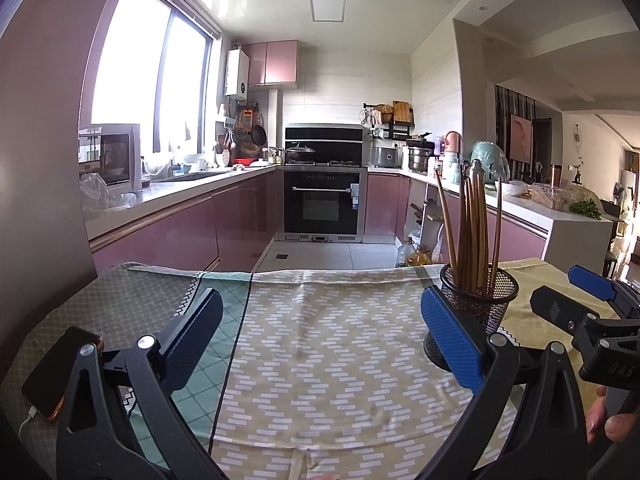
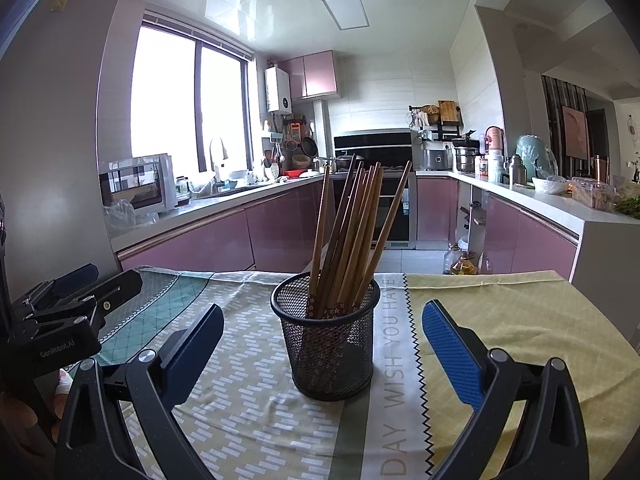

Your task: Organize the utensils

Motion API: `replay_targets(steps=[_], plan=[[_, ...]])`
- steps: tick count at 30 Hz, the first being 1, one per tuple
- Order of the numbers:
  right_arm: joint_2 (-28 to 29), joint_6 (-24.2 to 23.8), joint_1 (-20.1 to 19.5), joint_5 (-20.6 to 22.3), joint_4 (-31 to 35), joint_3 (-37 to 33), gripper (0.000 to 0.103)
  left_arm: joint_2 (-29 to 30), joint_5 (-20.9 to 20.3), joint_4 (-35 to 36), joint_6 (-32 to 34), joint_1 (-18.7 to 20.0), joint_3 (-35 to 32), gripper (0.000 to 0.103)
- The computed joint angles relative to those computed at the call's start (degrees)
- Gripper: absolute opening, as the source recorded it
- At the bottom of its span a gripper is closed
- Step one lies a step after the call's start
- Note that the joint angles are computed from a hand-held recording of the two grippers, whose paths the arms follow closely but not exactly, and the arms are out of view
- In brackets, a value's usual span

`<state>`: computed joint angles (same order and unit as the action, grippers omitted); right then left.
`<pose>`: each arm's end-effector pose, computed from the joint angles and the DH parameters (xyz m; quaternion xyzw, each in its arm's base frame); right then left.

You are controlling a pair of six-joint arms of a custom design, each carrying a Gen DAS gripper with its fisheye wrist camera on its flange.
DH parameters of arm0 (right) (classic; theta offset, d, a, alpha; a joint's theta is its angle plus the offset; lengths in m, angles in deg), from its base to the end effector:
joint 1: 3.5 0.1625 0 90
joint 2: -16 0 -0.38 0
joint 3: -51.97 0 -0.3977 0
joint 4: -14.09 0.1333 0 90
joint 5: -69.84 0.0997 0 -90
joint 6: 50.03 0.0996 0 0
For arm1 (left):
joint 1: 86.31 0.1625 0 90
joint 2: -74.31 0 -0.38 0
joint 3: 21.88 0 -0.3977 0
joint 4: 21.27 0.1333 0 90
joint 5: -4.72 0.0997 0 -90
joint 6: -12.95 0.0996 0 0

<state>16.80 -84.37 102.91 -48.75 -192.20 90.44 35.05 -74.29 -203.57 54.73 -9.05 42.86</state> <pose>0.3069 -0.7389 -0.0170 0.1860 -0.7510 0.5659 0.2849 -0.0240 -0.7967 0.2851 0.3337 0.7628 -0.5105 0.2148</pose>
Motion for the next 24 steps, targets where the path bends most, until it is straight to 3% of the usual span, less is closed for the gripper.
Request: replay_targets(steps=[24], plan=[[1.2,-1.1,0.1,0.3,-1.2,-1.8,0.096,0.3,-0.2,-2.8,0.5,0.1,0.5,0.097]])
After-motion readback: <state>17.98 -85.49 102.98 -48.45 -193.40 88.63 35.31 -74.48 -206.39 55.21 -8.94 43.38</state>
